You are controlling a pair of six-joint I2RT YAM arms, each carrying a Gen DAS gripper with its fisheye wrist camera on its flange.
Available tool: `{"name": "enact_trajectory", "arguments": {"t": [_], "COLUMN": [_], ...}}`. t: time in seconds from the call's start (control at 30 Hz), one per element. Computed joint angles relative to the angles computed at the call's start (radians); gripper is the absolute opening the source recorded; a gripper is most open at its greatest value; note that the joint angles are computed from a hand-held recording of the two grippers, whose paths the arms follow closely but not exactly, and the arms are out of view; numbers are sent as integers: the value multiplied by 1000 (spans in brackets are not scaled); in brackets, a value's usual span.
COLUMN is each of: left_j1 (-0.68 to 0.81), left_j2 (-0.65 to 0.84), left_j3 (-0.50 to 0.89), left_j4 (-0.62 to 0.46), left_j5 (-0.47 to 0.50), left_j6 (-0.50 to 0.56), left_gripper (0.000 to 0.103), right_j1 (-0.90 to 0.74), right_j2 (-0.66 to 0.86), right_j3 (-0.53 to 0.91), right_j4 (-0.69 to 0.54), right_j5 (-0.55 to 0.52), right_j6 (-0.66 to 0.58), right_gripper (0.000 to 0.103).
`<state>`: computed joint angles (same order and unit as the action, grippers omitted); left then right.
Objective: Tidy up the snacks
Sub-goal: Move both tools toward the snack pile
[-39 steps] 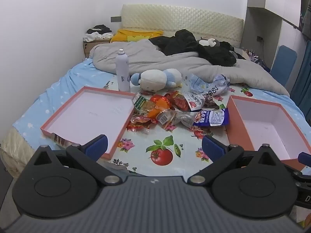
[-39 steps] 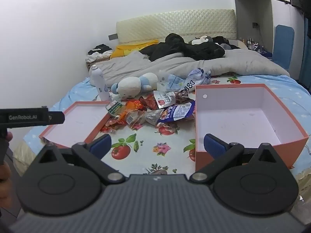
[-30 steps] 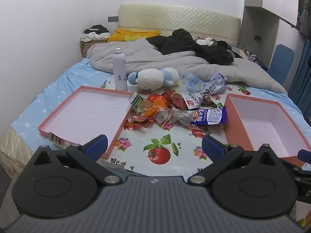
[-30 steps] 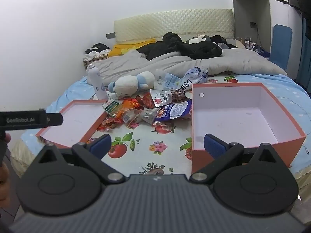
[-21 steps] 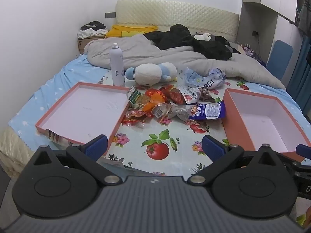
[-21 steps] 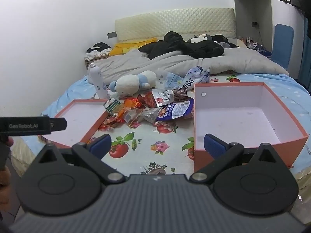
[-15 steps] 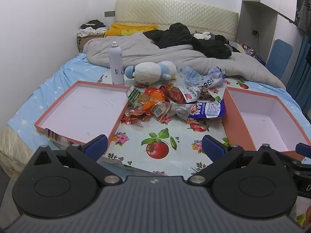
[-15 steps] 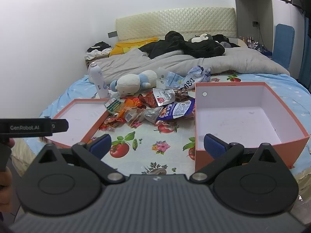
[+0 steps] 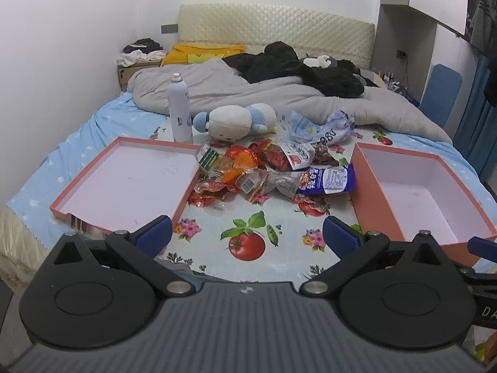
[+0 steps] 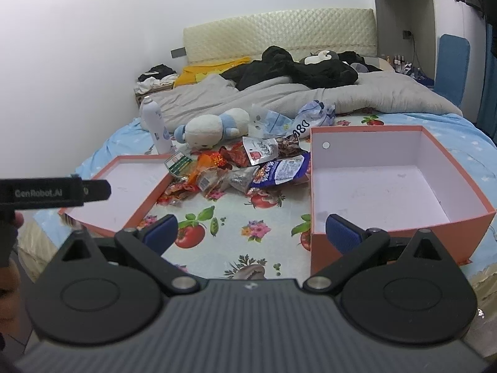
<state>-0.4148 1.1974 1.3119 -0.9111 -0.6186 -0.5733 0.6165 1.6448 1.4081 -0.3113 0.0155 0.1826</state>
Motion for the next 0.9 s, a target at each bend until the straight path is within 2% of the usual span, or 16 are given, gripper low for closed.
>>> {"name": "enact_trajectory", "arguments": {"t": [0.17, 0.43, 0.9], "left_j1": [6, 29, 94], "left_j2": [1, 48, 47], "left_j3": [-12, -9, -89], "left_j4": [22, 66, 145], "left_j5": [3, 53, 131], "left_j6": [-1, 14, 77], "left_gripper": [103, 103, 103], "right_j1": [5, -5, -20], "right_j2": [10, 28, 51], "right_j3": [-10, -5, -16], "right_j4": [18, 29, 67], "right_j5": [44, 25, 14], "right_j6": [26, 29, 72], "right_gripper": [103, 103, 103]}}
